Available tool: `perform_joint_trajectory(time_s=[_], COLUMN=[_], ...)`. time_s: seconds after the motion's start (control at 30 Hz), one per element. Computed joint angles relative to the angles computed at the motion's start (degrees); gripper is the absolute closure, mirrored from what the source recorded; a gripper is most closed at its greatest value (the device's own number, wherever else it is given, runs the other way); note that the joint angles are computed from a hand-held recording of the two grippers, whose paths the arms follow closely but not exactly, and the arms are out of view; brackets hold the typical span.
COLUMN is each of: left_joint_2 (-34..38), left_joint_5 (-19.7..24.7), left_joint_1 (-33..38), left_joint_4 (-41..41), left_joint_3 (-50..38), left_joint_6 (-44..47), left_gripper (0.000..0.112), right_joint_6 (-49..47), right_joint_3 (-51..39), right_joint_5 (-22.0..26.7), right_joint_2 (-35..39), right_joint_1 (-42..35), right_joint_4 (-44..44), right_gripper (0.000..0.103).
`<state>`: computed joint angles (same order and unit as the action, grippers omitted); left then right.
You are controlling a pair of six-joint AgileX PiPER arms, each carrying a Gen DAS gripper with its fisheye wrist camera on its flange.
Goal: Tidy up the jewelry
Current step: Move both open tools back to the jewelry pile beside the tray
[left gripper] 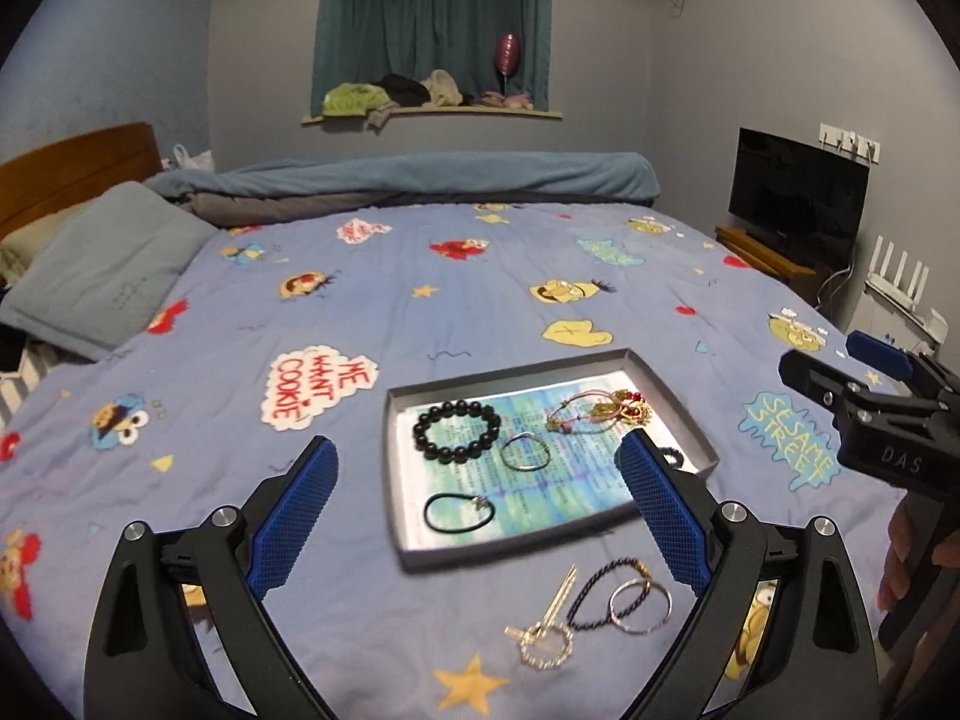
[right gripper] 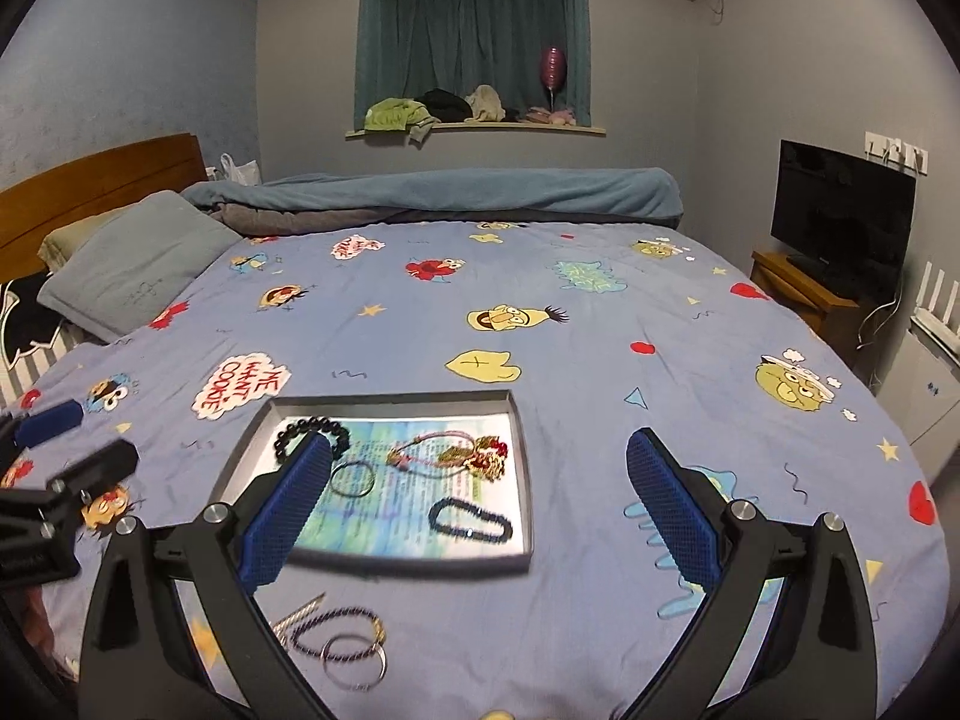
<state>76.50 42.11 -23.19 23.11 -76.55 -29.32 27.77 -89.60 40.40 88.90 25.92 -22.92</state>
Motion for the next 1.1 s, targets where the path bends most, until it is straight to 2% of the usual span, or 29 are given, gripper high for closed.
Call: perform_joint_trajectory(time_s=[0.27,0.6,0.77,1.0,1.1], left_joint_2=[-8.2,-11.5,-11.0,-8.2,-5.4], left_joint_5=[0.0,-2.9,-7.8,-15.6,-18.2], left_joint_1=[0.8,1.8,3.5,3.7,3.3], left_joint_4=[-1.5,-2.2,-2.4,2.0,6.4], left_joint_3=[7.8,17.5,23.1,31.1,33.3], left_joint_6=[-0.1,-1.6,-3.9,-8.6,-12.5], left_gripper=[0.017,0.017,0.017,0.017,0.017], right_joint_6=[5.4,9.8,10.9,11.0,12.0], right_joint_3=[7.0,14.2,18.8,26.0,28.5], right_joint_5=[0.9,-0.8,-4.8,-13.2,-16.3], right_joint_2=[-6.4,-8.3,-7.5,-6.0,-5.2], right_joint_1=[6.2,10.3,10.2,6.9,5.4], right_joint_4=[-5.6,-8.4,-8.7,-6.3,-7.1], right_gripper=[0.006,0.006,0.006,0.006,0.006])
